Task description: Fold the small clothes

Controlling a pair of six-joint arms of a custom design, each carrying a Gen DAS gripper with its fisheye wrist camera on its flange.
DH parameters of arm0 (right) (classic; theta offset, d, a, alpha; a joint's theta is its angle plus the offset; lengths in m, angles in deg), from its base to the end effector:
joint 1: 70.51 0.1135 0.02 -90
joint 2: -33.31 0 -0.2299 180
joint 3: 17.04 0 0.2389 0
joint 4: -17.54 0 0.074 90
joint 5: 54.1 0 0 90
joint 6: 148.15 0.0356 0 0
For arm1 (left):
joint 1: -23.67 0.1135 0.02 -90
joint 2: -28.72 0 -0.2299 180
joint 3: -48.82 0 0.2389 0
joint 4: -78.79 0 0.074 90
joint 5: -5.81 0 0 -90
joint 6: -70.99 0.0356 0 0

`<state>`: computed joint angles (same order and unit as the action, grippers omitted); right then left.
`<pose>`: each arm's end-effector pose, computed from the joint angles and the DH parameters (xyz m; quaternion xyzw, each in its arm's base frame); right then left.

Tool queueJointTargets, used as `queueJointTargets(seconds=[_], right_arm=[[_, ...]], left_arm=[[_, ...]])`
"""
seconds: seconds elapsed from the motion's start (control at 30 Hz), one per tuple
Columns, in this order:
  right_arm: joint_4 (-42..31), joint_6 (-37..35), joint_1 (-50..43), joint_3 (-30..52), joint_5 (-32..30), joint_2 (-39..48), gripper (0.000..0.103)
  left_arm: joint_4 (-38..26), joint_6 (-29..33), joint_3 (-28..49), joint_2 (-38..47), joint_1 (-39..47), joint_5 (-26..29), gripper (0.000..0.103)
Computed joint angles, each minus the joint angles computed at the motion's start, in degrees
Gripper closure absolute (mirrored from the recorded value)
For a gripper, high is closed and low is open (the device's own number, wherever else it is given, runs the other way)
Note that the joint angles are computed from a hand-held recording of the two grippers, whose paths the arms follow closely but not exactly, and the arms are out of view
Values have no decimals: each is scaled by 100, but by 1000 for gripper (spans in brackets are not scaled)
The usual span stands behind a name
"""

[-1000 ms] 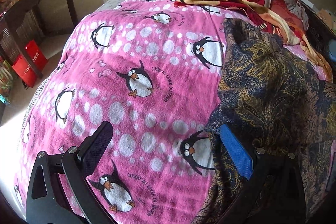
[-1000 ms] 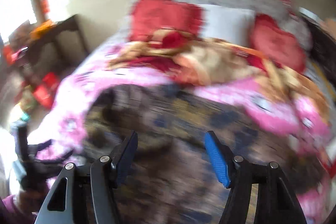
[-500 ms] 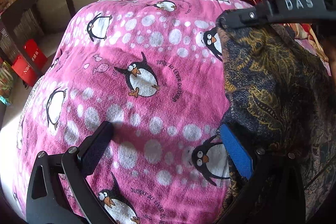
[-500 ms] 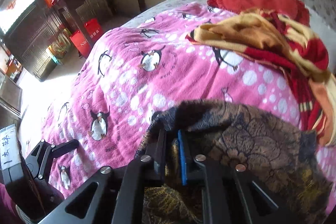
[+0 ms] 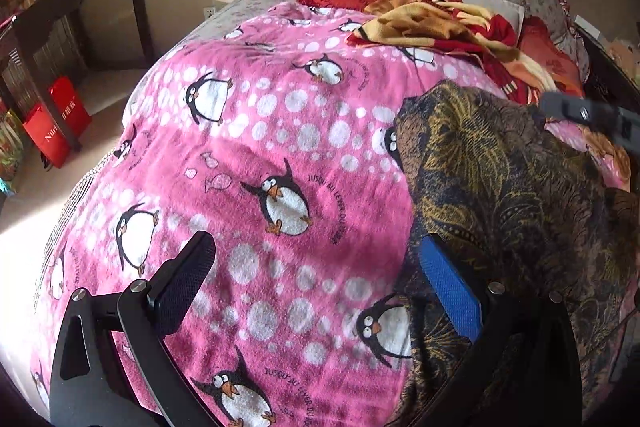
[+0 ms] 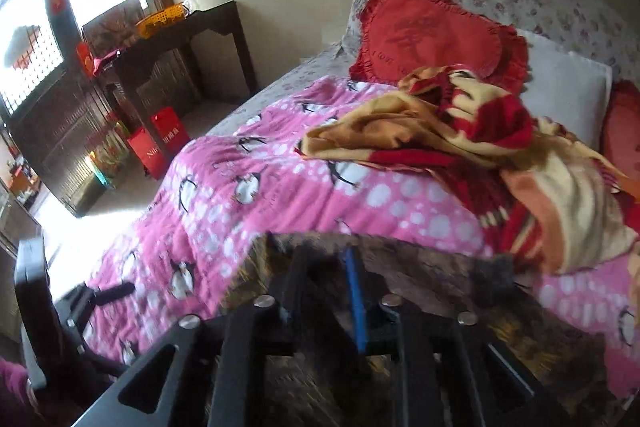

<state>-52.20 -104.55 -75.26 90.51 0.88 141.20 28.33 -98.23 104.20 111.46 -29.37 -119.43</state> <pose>0.3651 -0.0098 0.2339 -0.3826 0.8594 0.1961 0.2767 0.1516 -0.1673 0.1310 -0.2459 0.9158 0.0293 0.3162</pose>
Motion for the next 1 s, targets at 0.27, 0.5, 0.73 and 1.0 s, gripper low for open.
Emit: queueJointTargets(seconds=[0.27,0.5,0.73,1.0], right_arm=[[1314,-773,-541,-1249,1008,-87,42],[1517,-908,-361,-1231,1244,46,102],[1875,-76,-607,-828,1535,431,102],[482,-1066,-1563,-1380,66,-475,46]], left_arm=[[155,293,710,1132,-46,260,1],[75,341,863,1361,-139,418,1],[-163,263,1069,1240,-159,244,1],[-297,47,1016,1002,-647,67,1]])
